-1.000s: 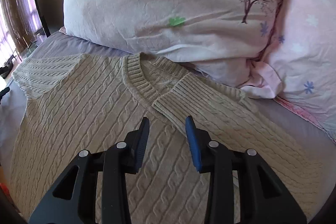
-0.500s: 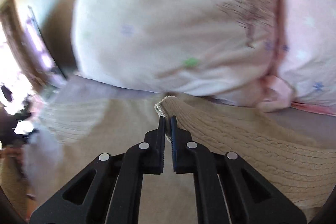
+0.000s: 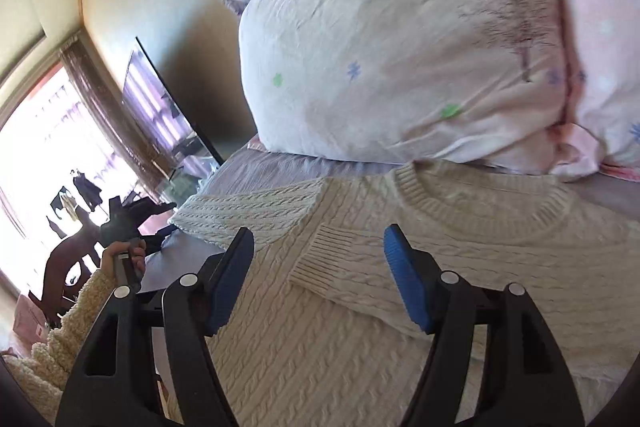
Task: Fold small clothes
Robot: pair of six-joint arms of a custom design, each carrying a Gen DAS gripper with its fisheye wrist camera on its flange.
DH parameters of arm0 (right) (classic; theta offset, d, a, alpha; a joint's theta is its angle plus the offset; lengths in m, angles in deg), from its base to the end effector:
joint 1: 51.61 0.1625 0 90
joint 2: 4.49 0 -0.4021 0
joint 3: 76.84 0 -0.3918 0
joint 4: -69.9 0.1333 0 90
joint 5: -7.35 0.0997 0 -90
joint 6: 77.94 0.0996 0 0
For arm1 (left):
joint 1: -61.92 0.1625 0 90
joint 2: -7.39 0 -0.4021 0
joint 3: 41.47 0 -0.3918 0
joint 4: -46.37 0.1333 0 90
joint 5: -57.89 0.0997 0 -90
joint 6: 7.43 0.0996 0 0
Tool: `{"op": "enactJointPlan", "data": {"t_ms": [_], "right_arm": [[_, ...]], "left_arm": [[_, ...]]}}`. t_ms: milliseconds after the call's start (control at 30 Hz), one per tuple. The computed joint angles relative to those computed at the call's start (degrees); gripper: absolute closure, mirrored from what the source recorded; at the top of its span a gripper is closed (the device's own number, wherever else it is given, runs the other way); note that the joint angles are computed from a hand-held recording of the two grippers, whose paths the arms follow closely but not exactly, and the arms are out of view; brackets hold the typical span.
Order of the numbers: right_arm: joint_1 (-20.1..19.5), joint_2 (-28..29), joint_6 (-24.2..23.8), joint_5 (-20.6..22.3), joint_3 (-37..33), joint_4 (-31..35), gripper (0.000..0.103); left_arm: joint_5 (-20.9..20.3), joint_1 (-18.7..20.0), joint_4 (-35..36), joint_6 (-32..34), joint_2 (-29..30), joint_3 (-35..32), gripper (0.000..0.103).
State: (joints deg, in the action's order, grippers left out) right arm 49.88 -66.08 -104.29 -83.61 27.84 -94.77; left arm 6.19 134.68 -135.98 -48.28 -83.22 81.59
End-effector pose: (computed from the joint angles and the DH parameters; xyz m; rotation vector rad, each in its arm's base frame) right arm 0.2514 -0.5760 0.2159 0.9475 -2.7858 0.8219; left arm 0.0547 -0.4818 0.4014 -1.0171 2.3823 -1.7077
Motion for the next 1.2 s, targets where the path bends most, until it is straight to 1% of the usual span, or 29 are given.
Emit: {"op": "enactJointPlan", "data": {"t_ms": [100,267,333,367,400,467,500,600,667,733,767,833,867,900,933,967,1000,1033,1067,1100,1133,1167,1200], "right_arm": [[-1.6,-3.6,0.1,0.0,2.4,0.1,0.034],[-3.5,-6.6,-0.1,0.1,5.3,-1.5,0.034],[-4.3,-8.0,-0.1,0.4,6.5,-2.1,0.034],[-5.1,-9.1,-0.1,0.8,7.3,-2.3,0.034],[-5.5,-10.2,0.1,1.0,8.1,-2.4,0.034],[-6.8,-12.3,-0.1,1.0,9.7,-3.6,0.034],[-7.3,-13.0,-0.4,1.0,10.4,-4.4,0.034],[-9.4,-15.7,-0.2,1.3,12.6,-7.3,0.034],[-11.0,-17.4,0.5,2.1,13.8,-8.9,0.034],[-12.6,-18.8,1.3,3.0,14.9,-10.3,0.034],[-13.4,-19.5,1.9,3.4,15.5,-11.0,0.034],[-15.0,-20.4,3.2,3.6,16.2,-11.5,0.034],[-15.6,-20.7,3.7,3.5,16.5,-11.3,0.034],[-16.1,-21.1,4.3,3.3,16.8,-11.0,0.034],[-16.8,-21.8,5.2,2.9,17.3,-10.5,0.034],[-17.3,-22.7,5.5,3.1,18.0,-10.1,0.034],[-18.1,-24.1,5.6,4.0,19.0,-9.6,0.034],[-18.7,-25.6,5.6,4.4,20.1,-9.3,0.034],[-19.5,-27.7,4.9,5.1,21.5,-8.4,0.034],[-20.1,-29.4,4.4,5.7,22.4,-7.3,0.034],[-21.0,-31.3,3.6,6.7,23.4,-5.4,0.034],[-22.3,-34.0,2.5,8.6,24.7,-2.5,0.034],[-23.8,-36.4,1.3,10.8,25.9,0.6,0.034]], "left_arm": [[-1.3,1.3,-0.2,-2.3,-0.6,-0.2,0.062],[-0.9,2.4,-0.8,-3.6,-0.2,-1.5,0.063],[0.0,2.6,0.6,-3.6,0.5,-2.6,0.076],[0.8,2.5,2.1,-4.2,0.7,-2.9,0.096],[1.6,1.9,2.0,-3.3,1.2,-3.1,0.096],[4.6,-0.9,-0.3,1.6,2.0,-3.2,0.096],[5.1,-2.9,-1.8,5.6,2.8,-3.5,0.096],[4.6,-9.6,-3.6,16.7,6.3,-5.8,0.096],[1.8,-14.0,-3.4,23.4,9.9,-7.7,0.096],[-3.6,-18.4,-2.2,29.9,14.9,-9.6,0.096],[-7.7,-20.0,-1.2,32.4,17.8,-10.7,0.096],[-17.3,-21.9,1.8,35.5,24.0,-13.0,0.093],[-20.8,-22.5,4.3,36.8,27.2,-14.4,0.083],[-23.1,-23.5,8.7,38.6,30.7,-16.1,0.068],[-23.0,-24.4,12.4,39.9,33.2,-17.3,0.064],[-22.5,-25.2,15.2,41.2,34.9,-17.9,0.064],[-21.5,-25.8,17.0,42.1,35.6,-17.6,0.064],[-20.5,-26.1,17.0,42.2,35.2,-16.4,0.064],[-19.5,-26.3,16.3,41.7,34.1,-14.6,0.058],[-18.5,-26.2,15.0,40.5,31.6,-11.8,0.049],[-17.3,-26.3,13.6,39.0,29.1,-9.0,0.044],[-16.3,-26.3,12.5,37.1,25.1,-5.2,0.038],[-16.3,-25.8,13.3,36.3,21.3,-2.7,0.036]]}}
